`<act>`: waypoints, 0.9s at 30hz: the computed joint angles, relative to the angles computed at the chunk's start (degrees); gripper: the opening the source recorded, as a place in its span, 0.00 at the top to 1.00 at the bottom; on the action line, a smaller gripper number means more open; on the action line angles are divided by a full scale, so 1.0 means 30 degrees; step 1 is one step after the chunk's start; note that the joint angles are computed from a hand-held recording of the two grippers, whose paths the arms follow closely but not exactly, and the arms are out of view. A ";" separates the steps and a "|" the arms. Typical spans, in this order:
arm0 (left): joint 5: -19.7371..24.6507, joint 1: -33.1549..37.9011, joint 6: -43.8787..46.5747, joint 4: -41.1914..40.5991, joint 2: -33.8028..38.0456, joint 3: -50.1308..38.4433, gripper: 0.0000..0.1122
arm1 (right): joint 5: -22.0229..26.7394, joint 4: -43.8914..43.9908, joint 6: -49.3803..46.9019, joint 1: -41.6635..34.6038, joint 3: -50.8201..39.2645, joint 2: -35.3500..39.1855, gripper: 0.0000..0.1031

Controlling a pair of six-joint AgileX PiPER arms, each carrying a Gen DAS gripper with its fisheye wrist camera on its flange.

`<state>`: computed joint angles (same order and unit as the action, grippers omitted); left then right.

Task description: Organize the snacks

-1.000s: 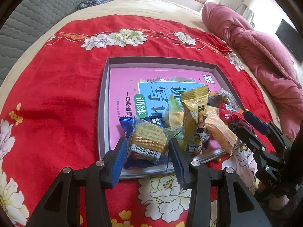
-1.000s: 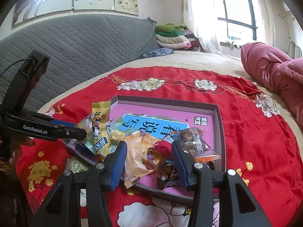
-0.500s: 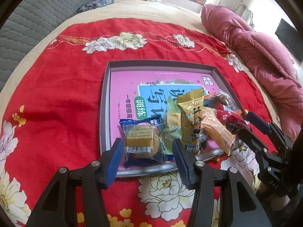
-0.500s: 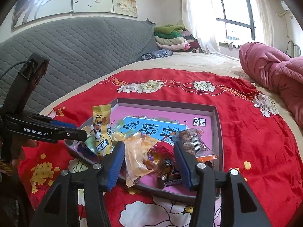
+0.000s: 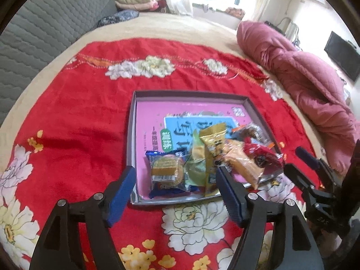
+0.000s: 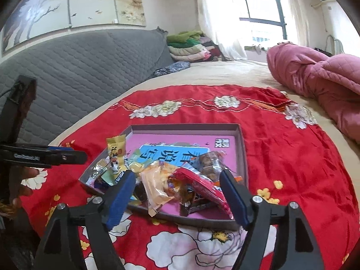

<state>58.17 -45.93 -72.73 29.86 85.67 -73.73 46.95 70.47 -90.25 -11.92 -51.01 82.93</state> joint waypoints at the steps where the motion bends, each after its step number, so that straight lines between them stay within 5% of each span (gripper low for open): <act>1: 0.0191 -0.0239 -0.0117 0.0100 -0.0064 -0.0140 0.33 | -0.0080 -0.0032 0.0305 -0.0139 0.0100 -0.0244 0.23; 9: 0.0541 -0.1485 -0.1080 0.0120 -0.0035 -0.0534 0.33 | 0.0878 -0.1392 0.3335 -0.1625 0.0566 -0.2214 0.10; 13: 0.1045 -0.2119 -0.1638 -0.0118 0.0152 -0.0569 0.33 | -0.0157 -0.2393 0.3798 -0.1538 0.1437 -0.4008 0.02; 27: 0.2167 -0.4574 -0.4658 -0.1107 -0.0017 0.0559 0.33 | -0.1228 -0.6276 0.6352 -0.0018 0.2871 -0.6973 0.02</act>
